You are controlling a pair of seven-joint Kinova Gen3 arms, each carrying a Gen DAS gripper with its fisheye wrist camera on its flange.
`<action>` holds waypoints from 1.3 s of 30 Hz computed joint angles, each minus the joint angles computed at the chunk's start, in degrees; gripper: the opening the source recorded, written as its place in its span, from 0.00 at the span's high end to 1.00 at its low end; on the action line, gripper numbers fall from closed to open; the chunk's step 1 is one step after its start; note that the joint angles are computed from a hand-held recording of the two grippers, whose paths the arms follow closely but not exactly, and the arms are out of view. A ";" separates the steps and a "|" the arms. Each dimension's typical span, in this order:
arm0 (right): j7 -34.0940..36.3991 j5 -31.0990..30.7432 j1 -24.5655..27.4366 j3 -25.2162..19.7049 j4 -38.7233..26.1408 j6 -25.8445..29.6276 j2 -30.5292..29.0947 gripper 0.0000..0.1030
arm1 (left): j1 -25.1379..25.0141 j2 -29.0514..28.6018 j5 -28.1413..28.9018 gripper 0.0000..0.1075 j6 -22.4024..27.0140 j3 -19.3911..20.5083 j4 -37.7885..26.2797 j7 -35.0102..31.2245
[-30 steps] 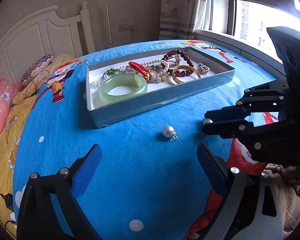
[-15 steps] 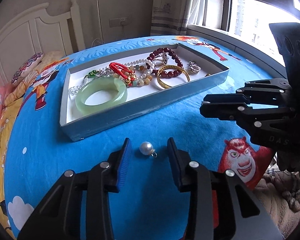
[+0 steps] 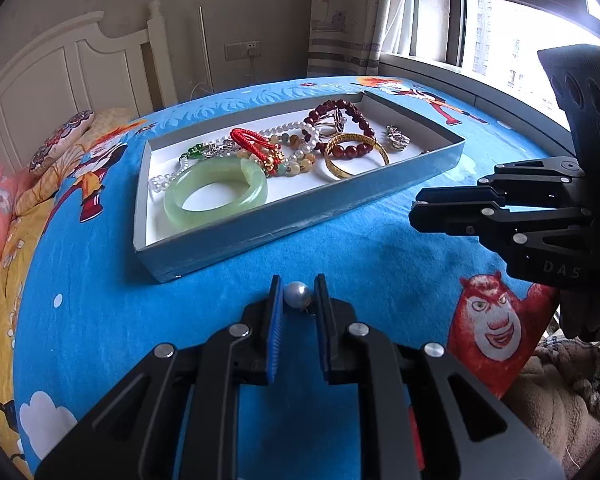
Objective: Organize jewelry
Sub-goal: 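Carry both pearl earrings into the tray and open both grippers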
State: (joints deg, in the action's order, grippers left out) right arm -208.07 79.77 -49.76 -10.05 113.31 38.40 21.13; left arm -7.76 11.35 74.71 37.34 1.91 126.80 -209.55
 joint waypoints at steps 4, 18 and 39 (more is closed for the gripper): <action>-1.01 0.59 -0.21 -0.05 0.22 0.52 -0.02 0.84 | 0.16 -0.35 -0.06 0.86 -0.38 0.01 0.21 -0.19; -8.11 6.37 -0.82 -2.07 1.98 5.52 -1.27 0.84 | 1.72 -5.10 4.30 0.86 0.50 -0.99 1.56 -3.29; -1.10 2.99 2.61 -0.06 -3.43 6.65 0.73 0.84 | 7.77 1.56 2.41 0.86 -4.06 3.76 -9.05 13.83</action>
State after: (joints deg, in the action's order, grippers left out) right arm -209.17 82.76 -47.15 -10.10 109.88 45.04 21.87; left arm 0.01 12.91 77.12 33.29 5.66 117.74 -195.72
